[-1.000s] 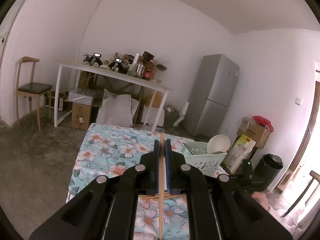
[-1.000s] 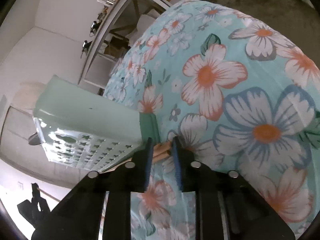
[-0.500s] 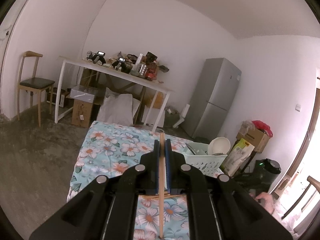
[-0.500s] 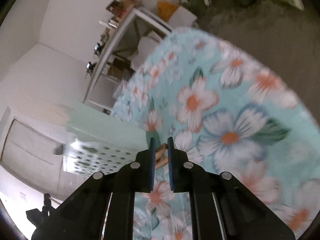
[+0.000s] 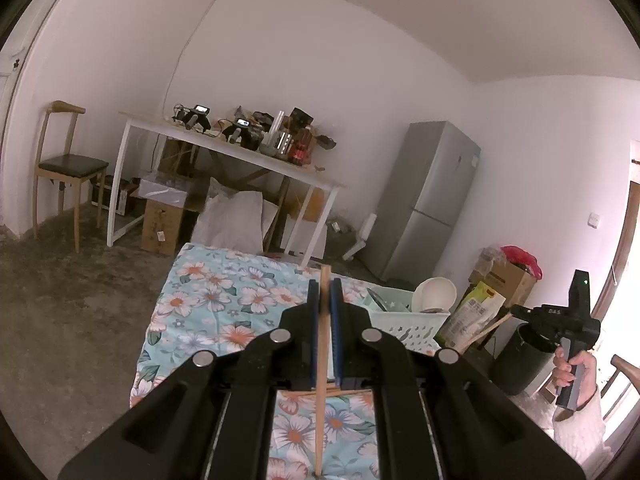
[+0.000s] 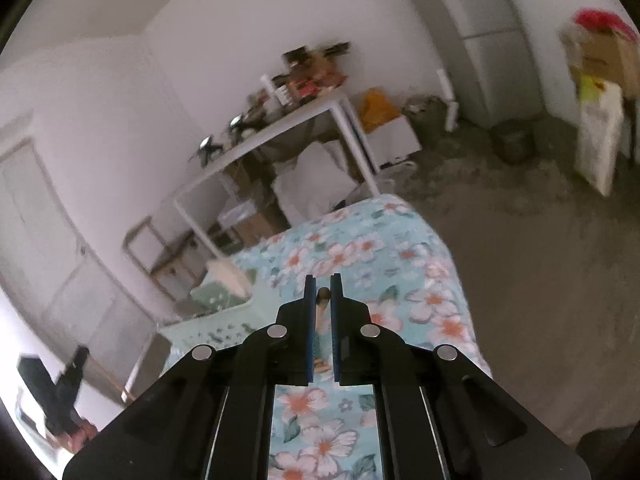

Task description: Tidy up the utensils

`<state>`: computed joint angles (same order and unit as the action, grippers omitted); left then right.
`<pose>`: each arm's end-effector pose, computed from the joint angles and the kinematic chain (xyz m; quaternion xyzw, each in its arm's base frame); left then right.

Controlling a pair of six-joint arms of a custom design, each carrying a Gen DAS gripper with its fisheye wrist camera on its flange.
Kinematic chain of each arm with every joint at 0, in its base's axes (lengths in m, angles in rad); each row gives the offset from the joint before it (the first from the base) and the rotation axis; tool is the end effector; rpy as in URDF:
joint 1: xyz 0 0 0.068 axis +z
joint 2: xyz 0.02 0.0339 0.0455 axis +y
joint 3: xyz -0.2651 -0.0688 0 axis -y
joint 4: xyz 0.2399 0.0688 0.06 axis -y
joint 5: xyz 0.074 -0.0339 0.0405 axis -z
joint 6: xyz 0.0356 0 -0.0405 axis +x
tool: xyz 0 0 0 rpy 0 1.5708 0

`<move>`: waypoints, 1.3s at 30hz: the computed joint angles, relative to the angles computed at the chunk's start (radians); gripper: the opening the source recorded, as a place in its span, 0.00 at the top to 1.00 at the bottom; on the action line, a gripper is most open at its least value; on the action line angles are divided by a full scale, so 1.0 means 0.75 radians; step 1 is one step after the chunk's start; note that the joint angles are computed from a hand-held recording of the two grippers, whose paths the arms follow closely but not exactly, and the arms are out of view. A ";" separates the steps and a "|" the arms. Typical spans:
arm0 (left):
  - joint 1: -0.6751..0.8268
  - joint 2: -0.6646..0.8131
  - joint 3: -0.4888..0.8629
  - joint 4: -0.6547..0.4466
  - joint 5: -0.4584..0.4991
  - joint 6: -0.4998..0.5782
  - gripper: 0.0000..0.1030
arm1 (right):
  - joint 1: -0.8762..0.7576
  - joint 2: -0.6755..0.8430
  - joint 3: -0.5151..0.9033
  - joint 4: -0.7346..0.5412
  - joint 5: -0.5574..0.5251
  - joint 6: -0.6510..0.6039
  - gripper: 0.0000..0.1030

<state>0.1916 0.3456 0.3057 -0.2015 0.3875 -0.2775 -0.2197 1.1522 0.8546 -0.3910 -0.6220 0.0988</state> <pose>0.1170 0.0090 0.2281 -0.0640 0.7788 -0.1774 0.5982 0.2375 -0.0318 0.2773 0.0075 0.8707 0.2517 0.4224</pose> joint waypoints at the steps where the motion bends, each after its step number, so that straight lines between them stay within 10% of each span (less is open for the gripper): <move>1: -0.002 0.003 0.000 0.001 -0.001 0.001 0.95 | 0.060 0.006 -0.008 0.027 0.026 0.010 0.95; 23: 0.068 0.001 -0.023 0.015 0.053 -0.010 0.95 | 0.901 0.130 0.137 0.268 0.565 -0.047 0.96; 39: 0.178 -0.017 -0.065 0.044 0.162 -0.022 0.95 | 1.022 0.314 0.160 0.368 0.715 -0.092 0.95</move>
<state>0.3254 0.3330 0.2573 -0.1689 0.5093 -0.2939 0.5465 1.3877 0.9748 -0.1149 -0.0858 0.0298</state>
